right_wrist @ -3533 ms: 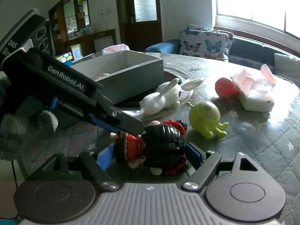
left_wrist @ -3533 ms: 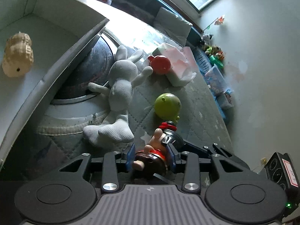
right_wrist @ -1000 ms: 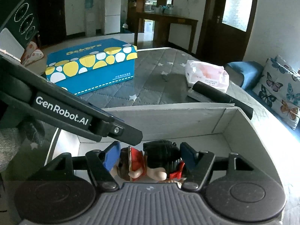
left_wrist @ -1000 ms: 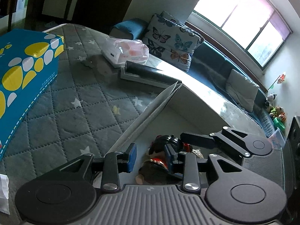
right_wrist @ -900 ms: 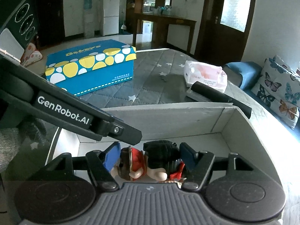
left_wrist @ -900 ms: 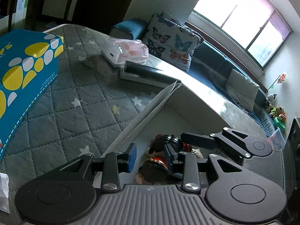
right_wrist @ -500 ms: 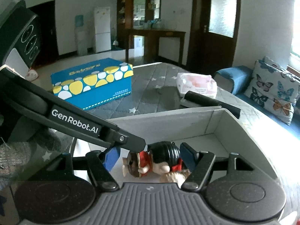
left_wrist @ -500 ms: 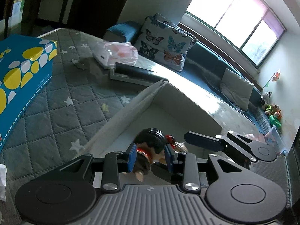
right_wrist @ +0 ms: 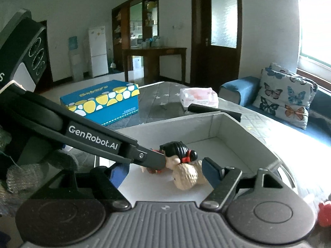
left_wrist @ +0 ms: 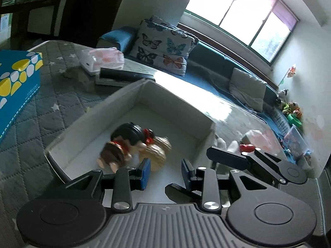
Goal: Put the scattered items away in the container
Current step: 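Open both grippers to drop the doll and withdraw from the box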
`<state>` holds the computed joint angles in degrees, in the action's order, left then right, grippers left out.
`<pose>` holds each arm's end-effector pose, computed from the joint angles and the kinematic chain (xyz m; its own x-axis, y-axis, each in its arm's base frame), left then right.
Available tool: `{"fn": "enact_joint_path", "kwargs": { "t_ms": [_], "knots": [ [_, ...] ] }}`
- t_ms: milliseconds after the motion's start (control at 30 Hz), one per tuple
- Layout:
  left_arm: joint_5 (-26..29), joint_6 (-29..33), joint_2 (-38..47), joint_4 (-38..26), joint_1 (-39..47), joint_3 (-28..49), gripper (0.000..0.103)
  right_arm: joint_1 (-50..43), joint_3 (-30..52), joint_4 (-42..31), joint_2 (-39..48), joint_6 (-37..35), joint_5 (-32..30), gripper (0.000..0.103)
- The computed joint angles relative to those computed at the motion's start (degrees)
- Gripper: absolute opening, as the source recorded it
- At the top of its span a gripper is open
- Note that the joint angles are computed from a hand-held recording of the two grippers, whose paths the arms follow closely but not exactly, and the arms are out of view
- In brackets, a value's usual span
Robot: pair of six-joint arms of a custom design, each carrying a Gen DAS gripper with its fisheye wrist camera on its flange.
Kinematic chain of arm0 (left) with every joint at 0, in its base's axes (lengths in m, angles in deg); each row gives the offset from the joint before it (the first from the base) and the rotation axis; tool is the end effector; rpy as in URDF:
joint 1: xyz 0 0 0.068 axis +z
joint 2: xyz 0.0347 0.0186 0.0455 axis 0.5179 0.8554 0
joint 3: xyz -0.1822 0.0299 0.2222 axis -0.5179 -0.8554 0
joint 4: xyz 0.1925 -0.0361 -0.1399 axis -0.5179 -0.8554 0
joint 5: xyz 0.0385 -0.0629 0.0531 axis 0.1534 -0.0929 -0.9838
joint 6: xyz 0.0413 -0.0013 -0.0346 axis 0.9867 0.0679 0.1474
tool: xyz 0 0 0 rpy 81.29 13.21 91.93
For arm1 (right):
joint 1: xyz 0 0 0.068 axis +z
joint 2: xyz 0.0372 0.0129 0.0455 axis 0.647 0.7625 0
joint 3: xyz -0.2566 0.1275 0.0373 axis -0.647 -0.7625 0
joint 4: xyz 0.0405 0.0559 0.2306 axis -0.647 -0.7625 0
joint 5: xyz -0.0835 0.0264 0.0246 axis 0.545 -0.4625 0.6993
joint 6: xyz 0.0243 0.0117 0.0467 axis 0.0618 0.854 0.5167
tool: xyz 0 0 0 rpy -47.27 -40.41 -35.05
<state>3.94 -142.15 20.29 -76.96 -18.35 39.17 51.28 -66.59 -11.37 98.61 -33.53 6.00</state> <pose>0.1602 -0.1597 0.2309 -0.6147 -0.4214 -0.6668 -0.1961 0.9005 -0.3882 0.2298 0.0668 0.0927 -0.3030 -0.4367 -0.8470 -0.8352 0.5497 0.0153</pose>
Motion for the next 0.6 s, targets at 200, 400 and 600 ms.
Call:
{"fn": "enact_joint_path", "kwargs": {
  "t_ms": [200,400,600],
  "knots": [
    [-3.18,-2.65,3.38,-0.85,-5.91,2.40,0.035,-6.60,-5.78,3.03,-2.06,-2.47,-3.62,0.081],
    [-3.38,-4.07,7.87,0.48,-9.21,4.56,0.035,-14.93,-10.16,4.51,-1.73,-6.62,-7.25,0.084],
    [-3.31,-4.40,12.18,1.75,-12.11,6.80,0.035,-22.96,-11.75,6.04,1.68,-10.49,-10.29,0.084]
  ]
}}
